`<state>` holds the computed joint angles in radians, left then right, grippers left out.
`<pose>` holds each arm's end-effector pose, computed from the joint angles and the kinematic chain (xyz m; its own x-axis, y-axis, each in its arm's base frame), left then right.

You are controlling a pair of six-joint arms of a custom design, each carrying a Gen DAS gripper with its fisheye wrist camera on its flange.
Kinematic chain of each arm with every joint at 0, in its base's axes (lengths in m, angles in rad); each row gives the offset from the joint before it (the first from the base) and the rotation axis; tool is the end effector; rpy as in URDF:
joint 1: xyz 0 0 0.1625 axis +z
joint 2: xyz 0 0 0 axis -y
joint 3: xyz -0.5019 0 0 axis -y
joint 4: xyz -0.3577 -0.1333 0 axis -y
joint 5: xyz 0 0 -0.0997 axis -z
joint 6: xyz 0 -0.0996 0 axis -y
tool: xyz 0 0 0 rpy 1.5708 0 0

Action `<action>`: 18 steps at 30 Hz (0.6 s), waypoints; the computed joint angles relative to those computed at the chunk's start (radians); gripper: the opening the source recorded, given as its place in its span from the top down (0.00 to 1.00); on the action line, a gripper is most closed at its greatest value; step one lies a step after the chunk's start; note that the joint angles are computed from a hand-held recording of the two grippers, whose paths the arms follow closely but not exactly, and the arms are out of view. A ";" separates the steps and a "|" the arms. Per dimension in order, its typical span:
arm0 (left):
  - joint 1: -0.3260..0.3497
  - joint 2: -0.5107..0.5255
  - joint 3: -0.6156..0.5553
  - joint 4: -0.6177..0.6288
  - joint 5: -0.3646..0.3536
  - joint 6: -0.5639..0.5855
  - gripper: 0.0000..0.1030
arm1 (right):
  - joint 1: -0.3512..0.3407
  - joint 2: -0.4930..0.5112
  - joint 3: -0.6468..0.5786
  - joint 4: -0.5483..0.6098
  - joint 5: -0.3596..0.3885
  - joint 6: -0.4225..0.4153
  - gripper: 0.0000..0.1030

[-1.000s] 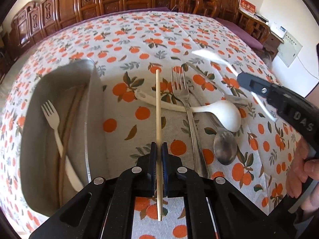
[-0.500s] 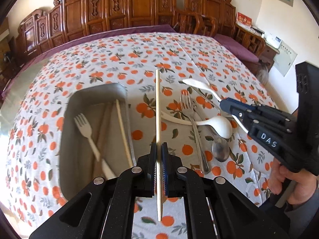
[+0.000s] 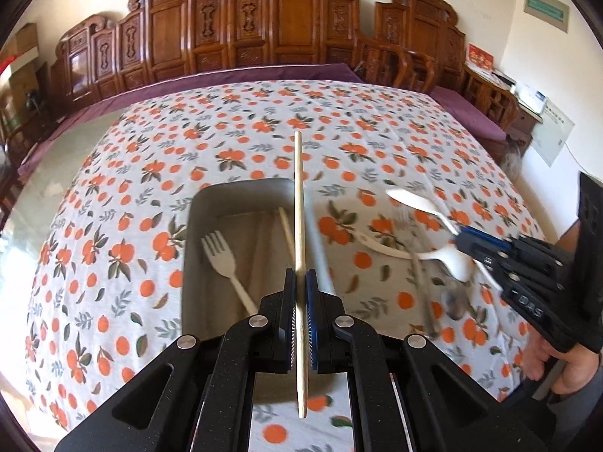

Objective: Organize utensils
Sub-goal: 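Carry the chopstick into the grey tray with the left gripper and open it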

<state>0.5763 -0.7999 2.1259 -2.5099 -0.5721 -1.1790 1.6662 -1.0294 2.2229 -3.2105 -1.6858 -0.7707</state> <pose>-0.3080 -0.4590 0.0879 -0.7288 -0.2271 -0.6460 0.2697 0.7720 -0.5755 0.1711 -0.5091 0.2139 -0.6530 -0.6581 0.3749 -0.7538 0.6127 -0.2375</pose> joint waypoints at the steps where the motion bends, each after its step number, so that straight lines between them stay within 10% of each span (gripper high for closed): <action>1: 0.006 -0.002 0.004 -0.003 0.000 -0.001 0.96 | -0.001 0.002 0.000 -0.001 -0.003 -0.002 0.90; 18: 0.103 0.038 0.079 -0.248 -0.039 0.116 0.96 | 0.011 0.051 -0.013 -0.008 -0.048 -0.014 0.90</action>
